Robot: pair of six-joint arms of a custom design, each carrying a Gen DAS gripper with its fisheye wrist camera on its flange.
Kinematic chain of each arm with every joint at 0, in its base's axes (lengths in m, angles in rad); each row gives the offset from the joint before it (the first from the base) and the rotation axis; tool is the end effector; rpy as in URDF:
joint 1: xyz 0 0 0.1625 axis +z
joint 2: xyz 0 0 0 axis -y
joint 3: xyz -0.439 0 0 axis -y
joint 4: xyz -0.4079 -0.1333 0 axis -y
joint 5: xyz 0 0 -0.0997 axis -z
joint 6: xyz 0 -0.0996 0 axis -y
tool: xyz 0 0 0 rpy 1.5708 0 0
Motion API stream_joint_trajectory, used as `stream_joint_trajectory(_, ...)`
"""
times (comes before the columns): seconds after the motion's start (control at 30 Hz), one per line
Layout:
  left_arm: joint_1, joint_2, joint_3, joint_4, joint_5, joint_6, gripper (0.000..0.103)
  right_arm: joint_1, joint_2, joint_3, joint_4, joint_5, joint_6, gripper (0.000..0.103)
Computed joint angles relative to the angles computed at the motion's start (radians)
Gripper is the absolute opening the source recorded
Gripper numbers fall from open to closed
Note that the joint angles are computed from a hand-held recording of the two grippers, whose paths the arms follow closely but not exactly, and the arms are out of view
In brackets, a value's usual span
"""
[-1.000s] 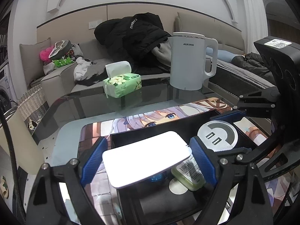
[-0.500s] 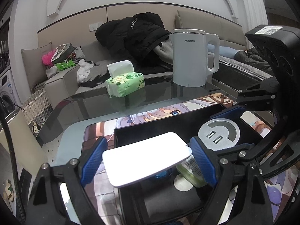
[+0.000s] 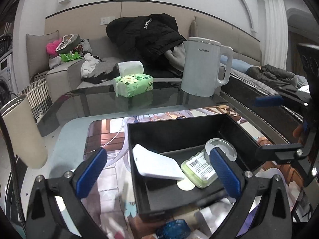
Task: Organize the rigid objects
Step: 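Withdraw both grippers from the black box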
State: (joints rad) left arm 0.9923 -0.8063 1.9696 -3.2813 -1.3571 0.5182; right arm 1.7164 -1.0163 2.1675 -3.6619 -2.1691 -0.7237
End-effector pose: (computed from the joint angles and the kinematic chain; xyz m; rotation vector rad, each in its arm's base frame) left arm -0.1995 -0.5879 0.0736 1.4070 2.4673 -0.8055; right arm 0.1522 -0.5059 0.1952 0.6084 -2.1216 0.8699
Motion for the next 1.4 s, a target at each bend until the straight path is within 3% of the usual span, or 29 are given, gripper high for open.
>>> stream_joint_trajectory(0.23, -0.009, -0.068, 0.087, -0.066, 0.008, -0.039, 0.103, -0.003, -0.024, 0.082, -0.112, -0.011, 0.148, 0.103)
stream_joint_trajectory(0.73, 0.0, -0.162, 0.213, -0.071, 0.043, -0.073, 0.103, -0.028, -0.015, 0.181, -0.126, -0.005, 0.359, 0.103)
stream_joint_trajectory(1.4, 0.041, -0.152, 0.286, -0.064, 0.097, -0.012, 0.103, -0.044, 0.061, 0.182, -0.12, -0.016, 0.401, 0.103)
